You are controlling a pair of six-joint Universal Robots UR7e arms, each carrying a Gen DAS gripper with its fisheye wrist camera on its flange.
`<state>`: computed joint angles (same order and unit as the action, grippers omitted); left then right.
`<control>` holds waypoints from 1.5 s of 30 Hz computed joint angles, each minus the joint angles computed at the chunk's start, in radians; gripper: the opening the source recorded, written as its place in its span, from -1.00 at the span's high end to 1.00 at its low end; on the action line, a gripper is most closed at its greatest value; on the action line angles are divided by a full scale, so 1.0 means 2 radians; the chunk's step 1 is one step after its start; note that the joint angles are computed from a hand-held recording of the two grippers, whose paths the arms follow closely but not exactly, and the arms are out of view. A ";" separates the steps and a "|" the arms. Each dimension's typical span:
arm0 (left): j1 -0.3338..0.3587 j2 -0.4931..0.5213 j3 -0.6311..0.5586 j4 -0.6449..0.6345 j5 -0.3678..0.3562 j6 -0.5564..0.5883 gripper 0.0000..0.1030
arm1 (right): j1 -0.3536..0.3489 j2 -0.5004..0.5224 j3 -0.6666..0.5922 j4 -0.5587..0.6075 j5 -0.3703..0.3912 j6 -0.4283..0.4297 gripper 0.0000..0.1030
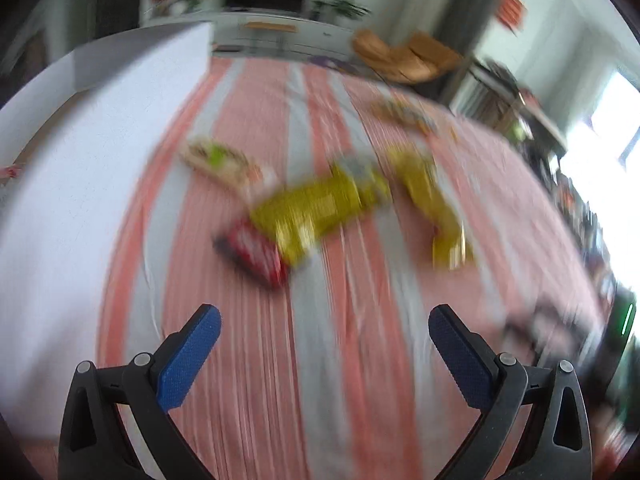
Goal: Organize snacks
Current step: 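Grasp the white rice-cake packet with the left tool while the right tool grasps the yellow bag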
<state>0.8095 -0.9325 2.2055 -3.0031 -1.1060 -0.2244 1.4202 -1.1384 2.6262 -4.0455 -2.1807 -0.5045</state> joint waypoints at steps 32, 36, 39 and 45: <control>0.007 0.021 -0.036 0.127 0.044 0.081 0.34 | 0.002 -0.001 -0.002 0.005 -0.002 0.002 -0.71; 0.011 0.030 -0.023 0.080 0.047 0.107 0.24 | 0.002 -0.001 -0.002 0.005 -0.002 0.002 -0.71; 0.006 0.049 -0.019 0.049 0.067 0.117 -0.64 | 0.002 -0.001 -0.001 0.005 -0.001 0.001 -0.71; 0.009 0.065 0.003 -0.037 0.086 0.127 -0.92 | 0.002 -0.001 -0.001 0.005 -0.001 0.001 -0.71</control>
